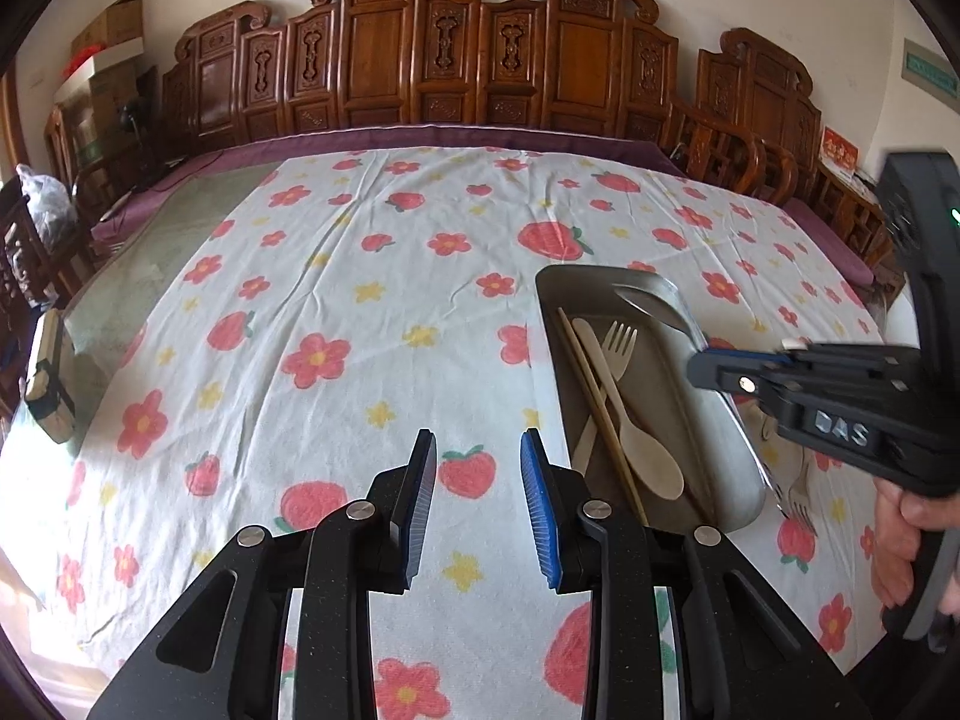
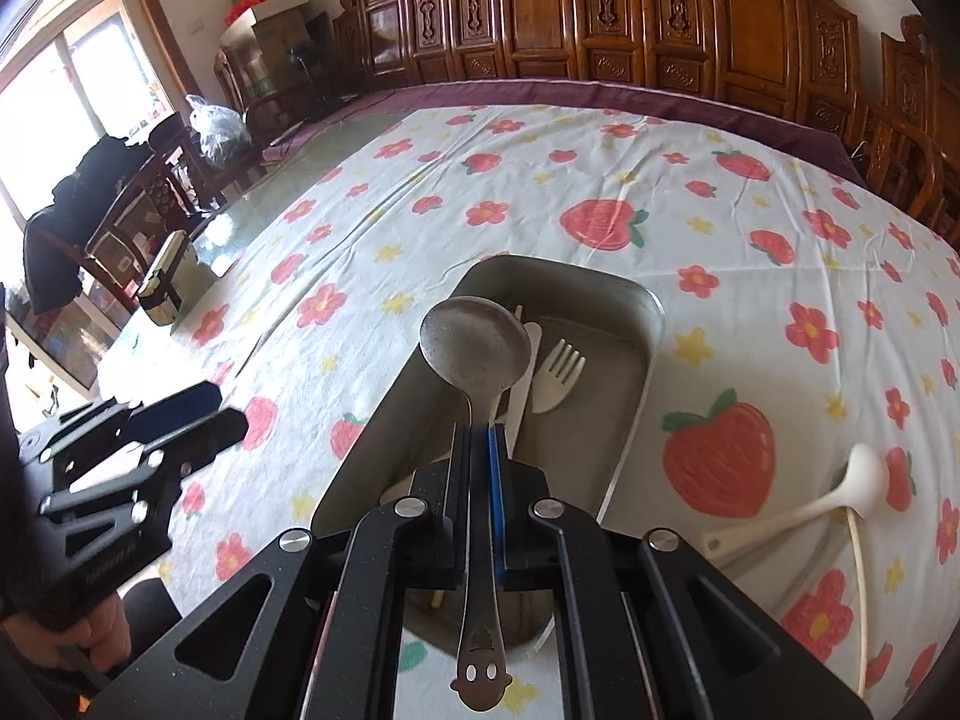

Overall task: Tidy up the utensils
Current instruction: 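Lower the steel spoon into the tray and open the right gripper, then return the right gripper to the pile and grasp a wooden chopstick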

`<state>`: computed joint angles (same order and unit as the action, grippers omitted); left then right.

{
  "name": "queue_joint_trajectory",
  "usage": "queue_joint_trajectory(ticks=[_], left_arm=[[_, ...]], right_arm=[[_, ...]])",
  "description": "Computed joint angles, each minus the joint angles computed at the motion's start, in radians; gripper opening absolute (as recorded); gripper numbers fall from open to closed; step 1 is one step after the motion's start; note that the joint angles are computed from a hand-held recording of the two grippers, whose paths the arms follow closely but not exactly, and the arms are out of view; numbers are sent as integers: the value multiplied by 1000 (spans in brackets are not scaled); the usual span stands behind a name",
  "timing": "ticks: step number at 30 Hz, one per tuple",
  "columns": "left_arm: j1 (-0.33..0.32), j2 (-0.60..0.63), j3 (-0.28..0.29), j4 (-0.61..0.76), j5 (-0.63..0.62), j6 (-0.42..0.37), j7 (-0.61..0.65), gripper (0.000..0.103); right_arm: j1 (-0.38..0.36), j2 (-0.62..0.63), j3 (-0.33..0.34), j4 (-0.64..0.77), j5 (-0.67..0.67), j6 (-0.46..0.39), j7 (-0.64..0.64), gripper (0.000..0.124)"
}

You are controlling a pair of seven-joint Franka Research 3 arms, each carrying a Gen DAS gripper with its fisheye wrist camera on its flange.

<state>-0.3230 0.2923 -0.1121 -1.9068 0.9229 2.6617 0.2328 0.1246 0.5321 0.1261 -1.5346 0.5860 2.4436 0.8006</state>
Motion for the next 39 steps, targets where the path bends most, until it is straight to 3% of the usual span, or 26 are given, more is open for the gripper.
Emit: queue_joint_trajectory(ticks=[13, 20, 27, 29, 34, 39], left_arm=[[4, -8, 0, -12, 15, -1, -15, 28], [1, -4, -5, -7, 13, -2, 0, 28], [-21, 5, -12, 10, 24, 5, 12, 29], [-31, 9, -15, 19, 31, 7, 17, 38], [-63, 17, -19, 41, 68, 12, 13, 45], [-96, 51, -30, 89, 60, 11, 52, 55]], right_arm=[[20, 111, -7, 125, -75, -52, 118, 8], [-17, 45, 20, 49, -14, -15, 29, 10], [-87, -112, 16, -150, 118, 37, -150, 10], [-115, -164, 1, -221, 166, 50, -216, 10], [-139, -228, -67, -341, 184, 128, -314, 10], [-178, -194, -113, -336, 155, 139, -311, 10]])
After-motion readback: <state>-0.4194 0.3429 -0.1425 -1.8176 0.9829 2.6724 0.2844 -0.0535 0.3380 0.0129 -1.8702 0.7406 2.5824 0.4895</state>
